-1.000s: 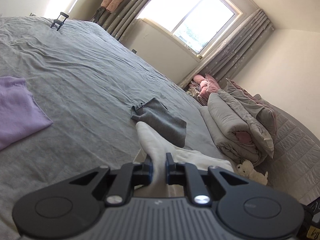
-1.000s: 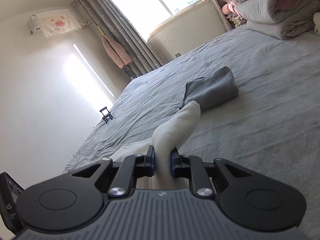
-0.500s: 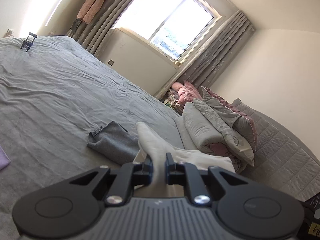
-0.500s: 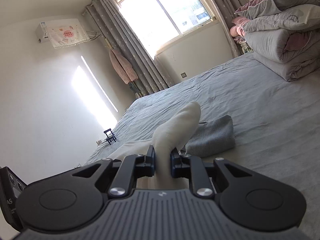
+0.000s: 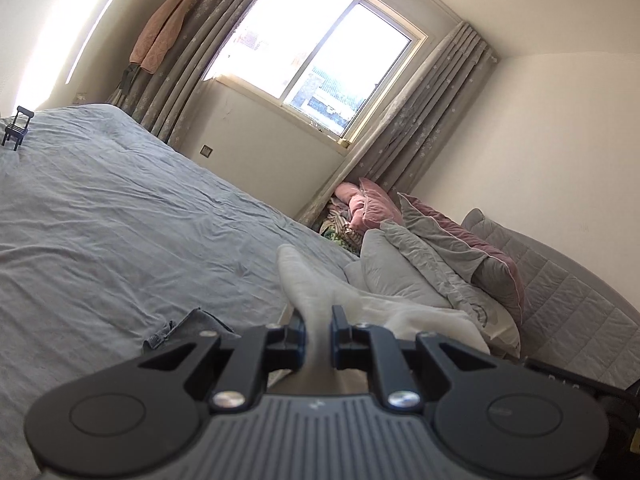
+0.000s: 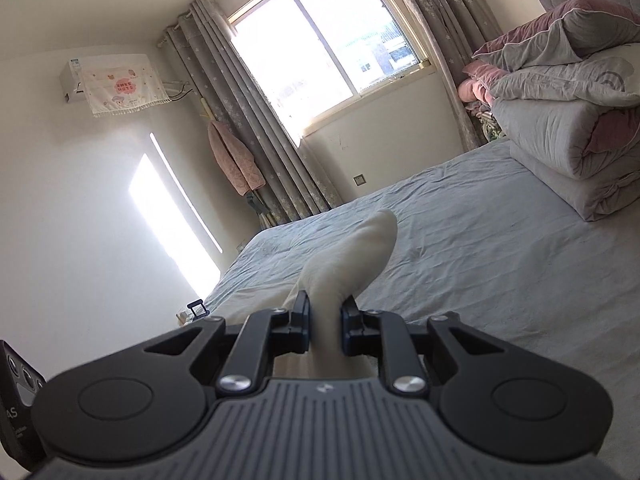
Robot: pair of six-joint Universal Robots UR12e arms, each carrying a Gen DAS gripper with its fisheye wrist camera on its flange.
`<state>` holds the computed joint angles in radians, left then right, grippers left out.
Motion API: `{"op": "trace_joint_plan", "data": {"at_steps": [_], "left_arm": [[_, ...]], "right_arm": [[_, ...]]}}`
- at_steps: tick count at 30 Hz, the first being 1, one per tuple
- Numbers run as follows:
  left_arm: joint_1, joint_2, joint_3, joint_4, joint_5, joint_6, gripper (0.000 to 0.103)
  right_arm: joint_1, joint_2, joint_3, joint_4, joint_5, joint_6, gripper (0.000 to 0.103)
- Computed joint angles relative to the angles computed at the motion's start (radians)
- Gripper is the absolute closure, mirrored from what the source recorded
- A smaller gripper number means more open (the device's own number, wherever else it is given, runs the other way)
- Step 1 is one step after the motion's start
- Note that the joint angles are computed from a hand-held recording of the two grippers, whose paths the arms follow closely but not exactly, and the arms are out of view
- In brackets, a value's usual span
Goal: Fold clothes
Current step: 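Carry the pants bundle with both grippers onto the folded grey garment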
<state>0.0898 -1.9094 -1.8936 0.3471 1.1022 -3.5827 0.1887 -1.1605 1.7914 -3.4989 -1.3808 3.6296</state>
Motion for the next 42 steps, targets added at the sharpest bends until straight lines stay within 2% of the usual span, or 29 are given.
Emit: {"op": "trace_joint_plan", "data": {"at_steps": [6, 15, 23, 25, 27, 29, 31, 34, 36, 39, 42], "left_arm": [[-0.009, -0.109, 0.117, -0.008, 0.019, 0.001, 0.091], [-0.031, -0.290, 0.282, -0.030, 0.072, 0.006, 0.091], [-0.038, -0.413, 0.359, -0.101, 0.109, 0.000, 0.091], [-0.038, -0.427, 0.361, -0.108, 0.125, 0.011, 0.092], [-0.037, -0.437, 0.361, -0.107, 0.138, 0.021, 0.088], [-0.034, -0.444, 0.359, -0.105, 0.149, 0.032, 0.073], [-0.029, -0.435, 0.351, -0.095, 0.159, 0.044, 0.072], [-0.033, -0.423, 0.347, -0.051, 0.231, 0.068, 0.072], [-0.040, -0.421, 0.358, -0.038, 0.269, 0.117, 0.074], [-0.048, -0.432, 0.384, -0.020, 0.232, 0.211, 0.080], [-0.056, -0.451, 0.413, -0.034, 0.183, 0.285, 0.085]], "right_arm": [[-0.009, 0.098, -0.114, 0.022, -0.006, -0.055, 0.085], [-0.036, 0.247, -0.253, 0.069, 0.028, -0.044, 0.085], [-0.062, 0.357, -0.316, 0.147, 0.100, -0.015, 0.085], [-0.060, 0.372, -0.317, 0.167, 0.083, -0.022, 0.083], [-0.062, 0.385, -0.318, 0.168, 0.066, -0.008, 0.081], [-0.070, 0.388, -0.306, 0.131, 0.071, 0.022, 0.072], [-0.079, 0.379, -0.289, 0.099, 0.073, 0.036, 0.068], [-0.076, 0.365, -0.278, 0.049, -0.006, -0.003, 0.067], [-0.065, 0.366, -0.285, 0.024, -0.061, -0.067, 0.067], [-0.051, 0.367, -0.305, 0.019, -0.108, -0.179, 0.067], [-0.039, 0.379, -0.325, 0.046, -0.095, -0.223, 0.070]]}}
